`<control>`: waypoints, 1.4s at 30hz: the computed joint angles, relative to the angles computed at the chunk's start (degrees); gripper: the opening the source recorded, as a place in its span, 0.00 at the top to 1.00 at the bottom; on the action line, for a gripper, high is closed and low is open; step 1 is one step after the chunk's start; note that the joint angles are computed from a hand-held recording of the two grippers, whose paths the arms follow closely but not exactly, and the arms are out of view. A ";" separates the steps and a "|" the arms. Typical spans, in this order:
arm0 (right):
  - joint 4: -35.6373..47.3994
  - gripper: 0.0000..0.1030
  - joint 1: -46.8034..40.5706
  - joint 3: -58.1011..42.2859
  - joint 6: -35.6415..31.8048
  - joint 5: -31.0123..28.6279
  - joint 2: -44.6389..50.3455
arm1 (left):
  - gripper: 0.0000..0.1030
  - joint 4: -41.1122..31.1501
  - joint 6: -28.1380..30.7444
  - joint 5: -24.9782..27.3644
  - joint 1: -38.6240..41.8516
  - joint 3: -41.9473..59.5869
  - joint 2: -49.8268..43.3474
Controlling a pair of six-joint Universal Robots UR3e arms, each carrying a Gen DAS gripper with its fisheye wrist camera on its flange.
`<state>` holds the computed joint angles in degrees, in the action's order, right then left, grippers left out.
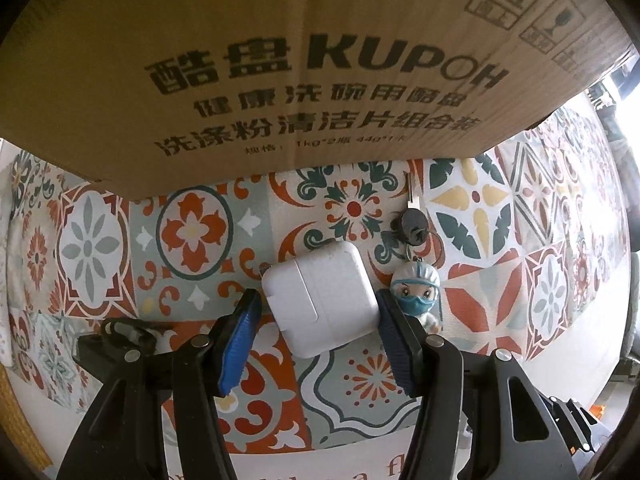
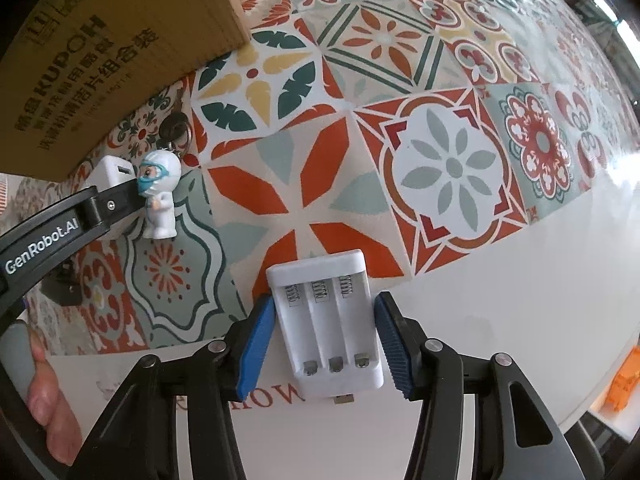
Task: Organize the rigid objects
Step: 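Close the left tool on the white adapter while the right tool grasps the white charger, then lift the white adapter with the left tool while the right tool lifts the charger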
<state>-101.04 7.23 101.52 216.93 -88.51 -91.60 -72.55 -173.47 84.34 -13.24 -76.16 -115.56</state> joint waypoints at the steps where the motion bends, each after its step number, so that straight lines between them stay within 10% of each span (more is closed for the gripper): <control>1: -0.89 0.49 1.15 0.19 1.14 -0.39 0.51 | 0.45 0.66 0.09 0.14 -0.07 -0.26 -0.14; 25: 2.72 0.51 -0.15 0.94 -1.57 0.94 -9.08 | 0.50 6.33 11.08 -2.56 4.21 -20.81 17.87; 42: 7.49 0.51 4.54 -5.10 0.06 -0.69 -12.28 | 0.50 -2.84 19.23 -7.64 12.93 -28.03 37.96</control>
